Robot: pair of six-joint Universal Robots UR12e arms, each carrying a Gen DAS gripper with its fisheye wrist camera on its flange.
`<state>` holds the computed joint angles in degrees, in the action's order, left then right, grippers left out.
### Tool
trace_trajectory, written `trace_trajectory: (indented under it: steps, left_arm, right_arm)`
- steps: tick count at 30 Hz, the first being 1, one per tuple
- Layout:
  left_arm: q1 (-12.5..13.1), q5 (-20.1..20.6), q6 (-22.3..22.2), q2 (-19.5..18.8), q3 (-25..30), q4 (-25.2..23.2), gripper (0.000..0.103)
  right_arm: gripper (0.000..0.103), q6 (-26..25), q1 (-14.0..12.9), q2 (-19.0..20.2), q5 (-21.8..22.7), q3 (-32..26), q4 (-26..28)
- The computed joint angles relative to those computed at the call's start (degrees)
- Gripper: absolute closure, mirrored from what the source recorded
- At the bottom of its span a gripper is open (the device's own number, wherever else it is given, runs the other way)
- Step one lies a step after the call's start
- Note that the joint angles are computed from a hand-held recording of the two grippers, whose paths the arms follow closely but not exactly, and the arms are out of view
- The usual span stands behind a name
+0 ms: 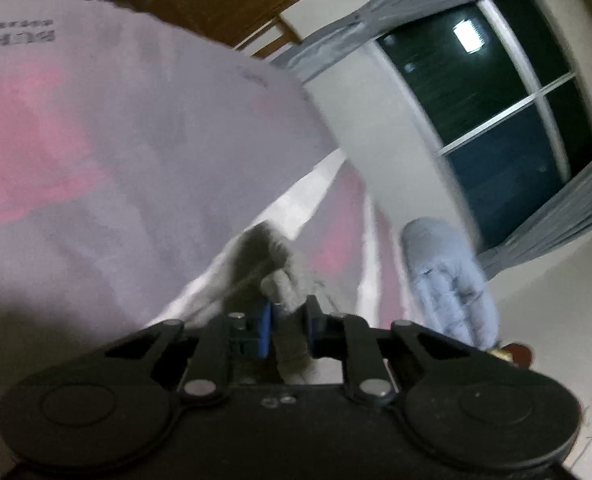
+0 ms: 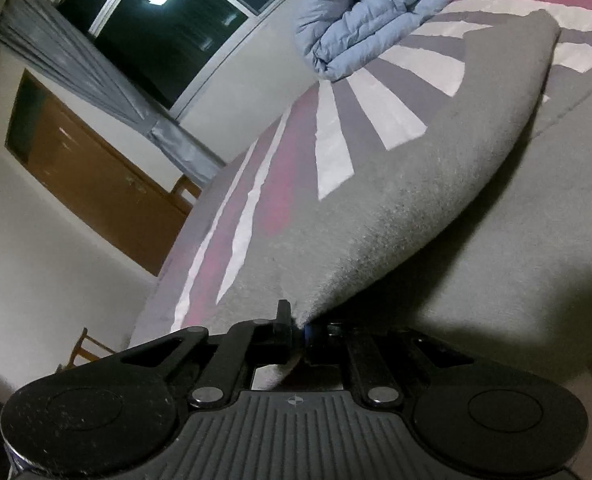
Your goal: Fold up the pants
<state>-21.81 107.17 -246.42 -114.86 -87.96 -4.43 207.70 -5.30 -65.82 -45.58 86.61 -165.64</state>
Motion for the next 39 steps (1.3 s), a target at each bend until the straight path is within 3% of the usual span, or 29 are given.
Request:
trace_trajectory:
  steps: [2, 3, 6, 9, 14, 19, 22, 24, 27, 32, 35, 36, 37, 39]
  left_arm:
    - [0.3, -1.8, -1.7, 0.2, -0.7, -2.4, 0.096]
    - [0.3, -2.0, -2.4, 0.2, -1.2, -0.8, 0.096]
    - [0.0, -1.2, -2.3, 0.0, -0.9, -1.2, 0.090]
    - [0.0, -0.9, -1.5, -0.3, 0.0, -2.4, 0.083]
    - [-0.8, 2.1, 1.9, -1.1, 2.5, -7.3, 0.090]
    - [-1.1, 3.6, 3.7, -0.4, 1.2, -2.3, 0.094]
    - [-1.1, 4.1, 5.6, 0.2, 0.9, -2.0, 0.094]
    - [-1.1, 4.3, 5.6, 0.5, 0.7, -3.1, 0.094]
    - [-0.8, 3.2, 3.1, 0.6, 0.2, -6.4, 0.094]
    - [-1.0, 3.8, 3.1, 0.5, 0.8, -7.9, 0.093]
    - [-1.3, 5.1, 2.6, 0.8, 1.7, -11.6, 0.075]
    - [-1.8, 6.9, 2.2, 0.9, 2.7, -14.7, 0.050]
    - [-2.6, 10.1, 2.0, 1.1, 3.9, -19.2, 0.038]
    - [-4.3, 15.6, 4.1, 1.0, 5.0, -20.9, 0.032]
  right_arm:
    - [0.097, -4.2, 0.4, -0.5, -1.5, 0.5, 6.6]
    - [0.097, -5.1, 0.6, -0.5, -2.3, 0.8, 8.2]
    - [0.097, -3.2, 0.6, -0.5, -2.2, 1.6, 5.8]
    - [0.096, -5.1, 0.9, -0.7, -2.8, 1.2, 7.1]
    - [0.097, -6.2, 0.7, -0.8, -1.7, 1.3, 7.9]
    - [0.097, -3.3, -0.3, -0.5, 1.5, 1.2, 2.2]
    - [0.097, -3.5, -0.7, -1.1, 3.0, 1.8, 0.3]
    - [0.097, -4.8, -0.7, -1.5, 3.4, 2.5, 1.3]
    - [0.097, -8.0, 0.1, -1.7, 0.8, 3.4, 7.4]
    - [0.097, -5.9, 0.2, -1.5, 0.7, 3.2, 6.0]
    - [0.097, -5.8, -0.1, -1.3, 1.5, 2.6, 8.6]
    - [0.092, -5.4, -0.4, -1.3, 2.2, 2.4, 9.1]
    - [0.081, -4.5, -0.8, -1.6, 1.9, 2.6, 8.3]
    - [0.064, -2.5, -1.6, -2.7, -1.0, 4.0, 3.9]
